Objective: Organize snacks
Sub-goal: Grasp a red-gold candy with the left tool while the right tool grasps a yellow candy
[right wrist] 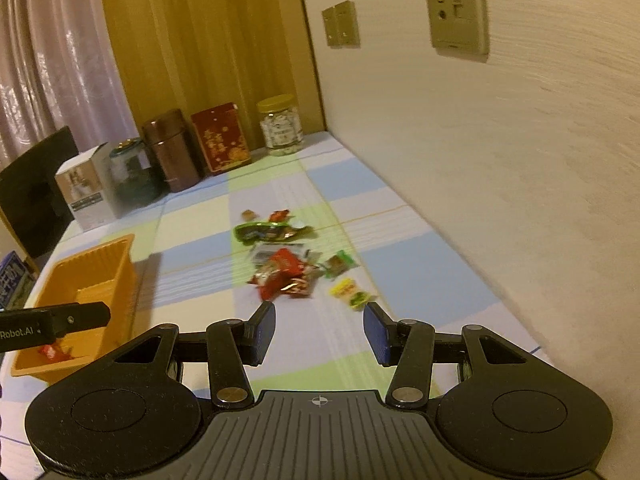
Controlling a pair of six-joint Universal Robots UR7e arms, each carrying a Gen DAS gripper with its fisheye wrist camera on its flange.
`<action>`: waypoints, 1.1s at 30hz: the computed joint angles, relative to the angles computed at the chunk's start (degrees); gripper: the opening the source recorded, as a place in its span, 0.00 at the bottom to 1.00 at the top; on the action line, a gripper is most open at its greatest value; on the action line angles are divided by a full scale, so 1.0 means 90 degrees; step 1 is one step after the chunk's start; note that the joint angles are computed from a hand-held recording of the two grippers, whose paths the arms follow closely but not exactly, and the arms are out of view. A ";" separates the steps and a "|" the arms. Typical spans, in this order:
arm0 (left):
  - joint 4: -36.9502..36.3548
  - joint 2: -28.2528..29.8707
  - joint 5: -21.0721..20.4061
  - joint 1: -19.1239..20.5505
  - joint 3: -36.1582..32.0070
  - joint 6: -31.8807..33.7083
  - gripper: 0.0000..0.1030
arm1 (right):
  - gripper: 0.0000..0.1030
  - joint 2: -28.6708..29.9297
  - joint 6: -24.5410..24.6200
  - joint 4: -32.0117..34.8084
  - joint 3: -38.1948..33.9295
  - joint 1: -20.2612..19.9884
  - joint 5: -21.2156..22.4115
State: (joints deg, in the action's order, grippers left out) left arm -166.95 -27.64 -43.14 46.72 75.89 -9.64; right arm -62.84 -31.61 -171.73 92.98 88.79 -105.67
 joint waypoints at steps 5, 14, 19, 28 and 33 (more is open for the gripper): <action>0.0264 0.0333 -0.0264 0.0119 -0.0544 0.0290 0.47 | 0.48 0.0139 -0.0237 0.0028 -0.0199 -0.0146 0.0004; 0.0831 0.1155 -0.0609 0.0426 -0.1926 0.1010 0.52 | 0.48 0.0642 -0.0795 0.0345 -0.0891 -0.0420 0.0151; 0.1279 0.1612 -0.0720 0.0610 -0.2760 0.1353 0.52 | 0.48 0.0968 -0.1201 0.0634 -0.1356 -0.0547 0.0320; 0.2036 0.2298 -0.0853 0.0838 -0.4022 0.1758 0.52 | 0.48 0.1528 -0.2123 0.1230 -0.2051 -0.0695 0.0603; 0.2341 0.2636 -0.0868 0.0943 -0.4600 0.1985 0.52 | 0.48 0.1832 -0.2483 0.1506 -0.2447 -0.0734 0.0561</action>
State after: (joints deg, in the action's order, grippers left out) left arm -145.88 -3.92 -50.94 55.20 34.48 8.23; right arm -46.35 -53.96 -158.17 70.96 82.18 -100.61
